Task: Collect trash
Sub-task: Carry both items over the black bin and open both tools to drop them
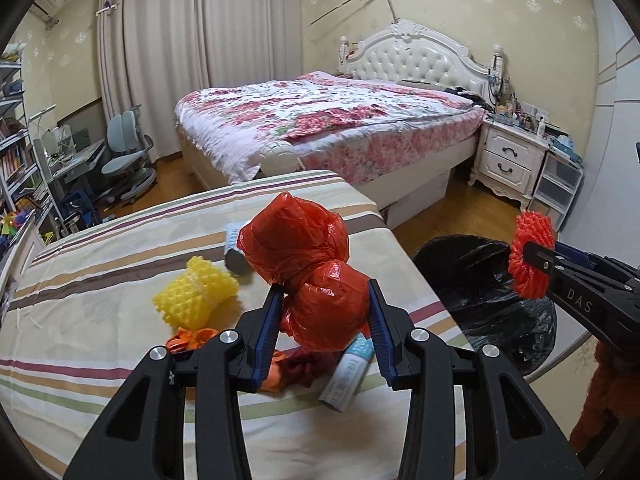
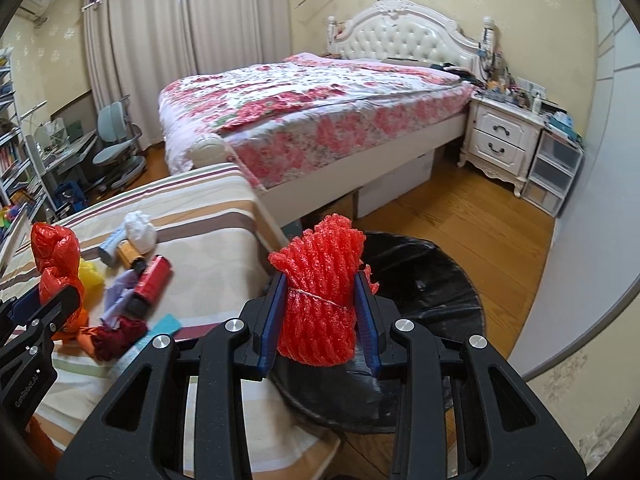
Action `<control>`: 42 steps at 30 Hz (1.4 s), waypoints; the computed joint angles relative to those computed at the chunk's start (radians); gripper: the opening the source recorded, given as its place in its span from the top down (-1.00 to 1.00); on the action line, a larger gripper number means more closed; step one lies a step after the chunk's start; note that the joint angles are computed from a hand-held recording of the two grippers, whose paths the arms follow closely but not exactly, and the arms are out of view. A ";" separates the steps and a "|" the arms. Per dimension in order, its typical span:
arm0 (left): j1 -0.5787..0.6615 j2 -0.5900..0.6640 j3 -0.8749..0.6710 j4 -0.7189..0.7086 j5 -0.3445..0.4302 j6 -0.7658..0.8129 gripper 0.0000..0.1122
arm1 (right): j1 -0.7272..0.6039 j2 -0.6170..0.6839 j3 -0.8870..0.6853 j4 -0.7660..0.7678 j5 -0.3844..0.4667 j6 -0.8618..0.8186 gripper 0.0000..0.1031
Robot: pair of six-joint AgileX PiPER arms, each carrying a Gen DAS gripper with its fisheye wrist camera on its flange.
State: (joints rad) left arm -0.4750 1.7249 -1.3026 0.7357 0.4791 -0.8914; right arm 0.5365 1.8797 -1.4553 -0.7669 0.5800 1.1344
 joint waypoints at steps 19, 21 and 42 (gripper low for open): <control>-0.121 0.277 -0.327 -0.090 0.103 0.099 0.26 | -0.144 0.007 0.094 0.028 -0.113 -0.012 0.36; -0.124 0.295 -0.351 -0.098 0.114 0.108 0.26 | -0.154 0.009 0.097 0.037 -0.121 -0.017 0.36; -0.138 0.459 -0.587 -0.192 0.206 0.221 0.12 | -0.221 0.066 0.057 0.152 -0.149 -0.122 0.20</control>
State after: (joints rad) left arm -0.6128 2.1837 -1.8899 0.5436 0.6852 -0.6707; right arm 0.3156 1.9461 -1.3983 -0.6151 0.4308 1.0122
